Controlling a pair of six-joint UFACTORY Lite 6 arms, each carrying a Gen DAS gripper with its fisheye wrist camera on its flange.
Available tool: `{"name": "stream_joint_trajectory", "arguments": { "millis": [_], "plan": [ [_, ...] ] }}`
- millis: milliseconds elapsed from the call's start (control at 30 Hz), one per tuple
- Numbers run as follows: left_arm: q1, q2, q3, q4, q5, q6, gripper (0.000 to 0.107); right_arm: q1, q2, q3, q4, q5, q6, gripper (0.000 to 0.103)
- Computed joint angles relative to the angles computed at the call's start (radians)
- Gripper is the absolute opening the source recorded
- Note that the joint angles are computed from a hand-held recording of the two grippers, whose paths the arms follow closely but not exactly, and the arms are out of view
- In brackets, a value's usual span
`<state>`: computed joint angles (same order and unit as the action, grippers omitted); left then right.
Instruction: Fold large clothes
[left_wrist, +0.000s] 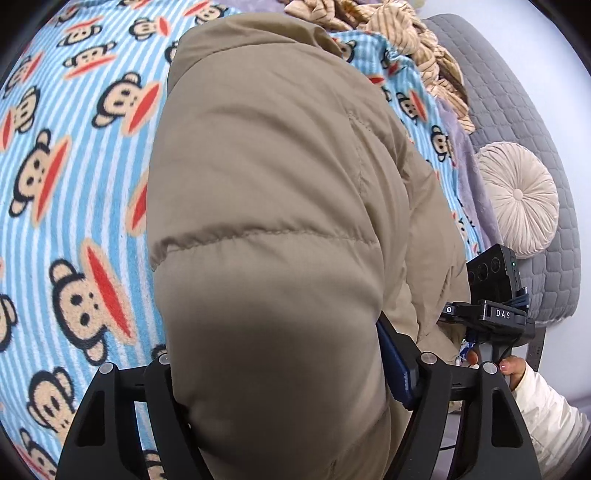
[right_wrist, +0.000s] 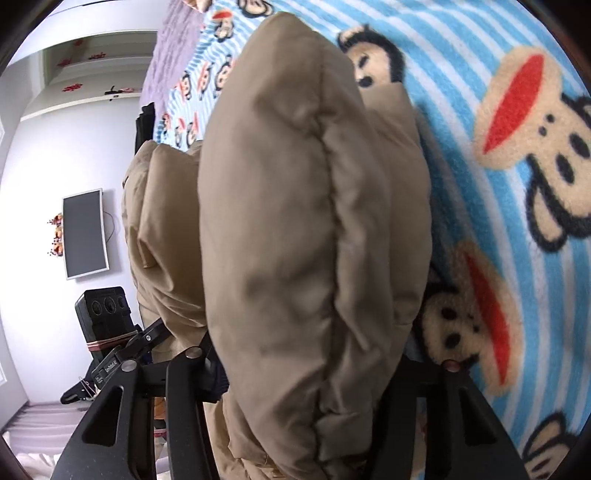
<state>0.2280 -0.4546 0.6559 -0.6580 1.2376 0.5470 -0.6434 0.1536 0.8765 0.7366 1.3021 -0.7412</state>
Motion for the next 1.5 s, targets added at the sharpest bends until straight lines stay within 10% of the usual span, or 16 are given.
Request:
{"name": "stream_joint_trajectory", "arguments": {
  "millis": [500,900,1167,1400,1500],
  "plan": [
    [0.563,0.600,0.648,0.090,0.280,0.403,0.078,0.628,-0.078,0.087,0.305,-0.309,0.313,0.052],
    [0.620,1.225,1.293,0.175,0.141,0.335,0.088,0.991,0.623,0.861,0.314,-0.498,0.551,0.052],
    [0.607,1.153,1.151,0.187,0.047,0.374,0.092,0.990,0.655,0.867,0.186,-0.505,0.703,0.066],
    [0.631,0.979,1.115,0.122,-0.097,0.436,0.086,1.051,0.589,1.037,-0.292,-0.387,1.057,0.066],
    [0.604,1.029,1.221,0.127,-0.104,0.408,0.081,1.069,0.451,0.938,-0.395,-0.439,1.117,0.043]
  ]
}}
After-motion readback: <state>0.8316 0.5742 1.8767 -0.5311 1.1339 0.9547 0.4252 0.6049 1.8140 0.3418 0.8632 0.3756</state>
